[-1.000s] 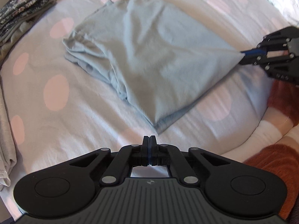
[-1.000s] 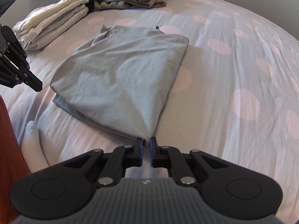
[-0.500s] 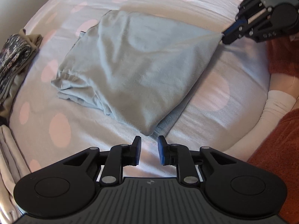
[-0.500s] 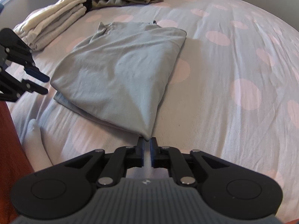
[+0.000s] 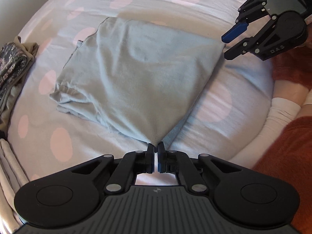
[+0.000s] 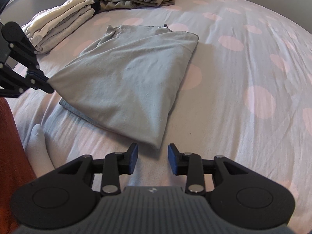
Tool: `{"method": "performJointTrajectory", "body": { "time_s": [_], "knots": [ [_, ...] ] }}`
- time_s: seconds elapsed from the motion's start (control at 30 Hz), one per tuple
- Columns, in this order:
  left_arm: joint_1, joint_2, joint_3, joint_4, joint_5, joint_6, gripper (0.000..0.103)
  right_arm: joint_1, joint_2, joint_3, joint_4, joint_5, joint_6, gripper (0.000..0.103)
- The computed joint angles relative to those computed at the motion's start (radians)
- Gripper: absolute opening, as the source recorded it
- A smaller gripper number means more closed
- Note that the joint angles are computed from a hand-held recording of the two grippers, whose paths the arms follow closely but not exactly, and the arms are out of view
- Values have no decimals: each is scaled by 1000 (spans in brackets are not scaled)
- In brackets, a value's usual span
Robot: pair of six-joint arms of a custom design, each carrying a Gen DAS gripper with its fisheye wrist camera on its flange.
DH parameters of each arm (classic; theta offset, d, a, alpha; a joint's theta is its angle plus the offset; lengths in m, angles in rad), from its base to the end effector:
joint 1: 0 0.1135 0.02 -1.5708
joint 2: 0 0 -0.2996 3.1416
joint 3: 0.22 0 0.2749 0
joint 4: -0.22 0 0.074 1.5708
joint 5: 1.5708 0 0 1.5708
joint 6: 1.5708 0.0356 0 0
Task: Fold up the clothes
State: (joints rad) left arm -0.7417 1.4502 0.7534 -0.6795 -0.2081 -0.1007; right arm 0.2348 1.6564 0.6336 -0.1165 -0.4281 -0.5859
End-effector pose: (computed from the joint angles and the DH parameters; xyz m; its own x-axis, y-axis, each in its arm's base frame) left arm 0.1887 -0.1629 0.1780 -0.7832 0.5842 -0.2127 0.5556 0.8112 0.1822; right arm 0.2699 0.0798 0.1176 -0.5257 -0.6430 -0.5570 -0.8055 0.5867 0.0829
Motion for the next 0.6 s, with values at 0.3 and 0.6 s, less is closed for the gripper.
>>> {"method": "performJointTrajectory", "body": {
  "time_s": [0.3, 0.6],
  "knots": [
    [39, 87, -33, 54, 84, -19, 1, 35, 26, -3, 47, 48, -13, 8],
    [57, 202, 1, 34, 129, -16, 0, 41, 65, 42, -17, 101, 5, 5]
  ]
}}
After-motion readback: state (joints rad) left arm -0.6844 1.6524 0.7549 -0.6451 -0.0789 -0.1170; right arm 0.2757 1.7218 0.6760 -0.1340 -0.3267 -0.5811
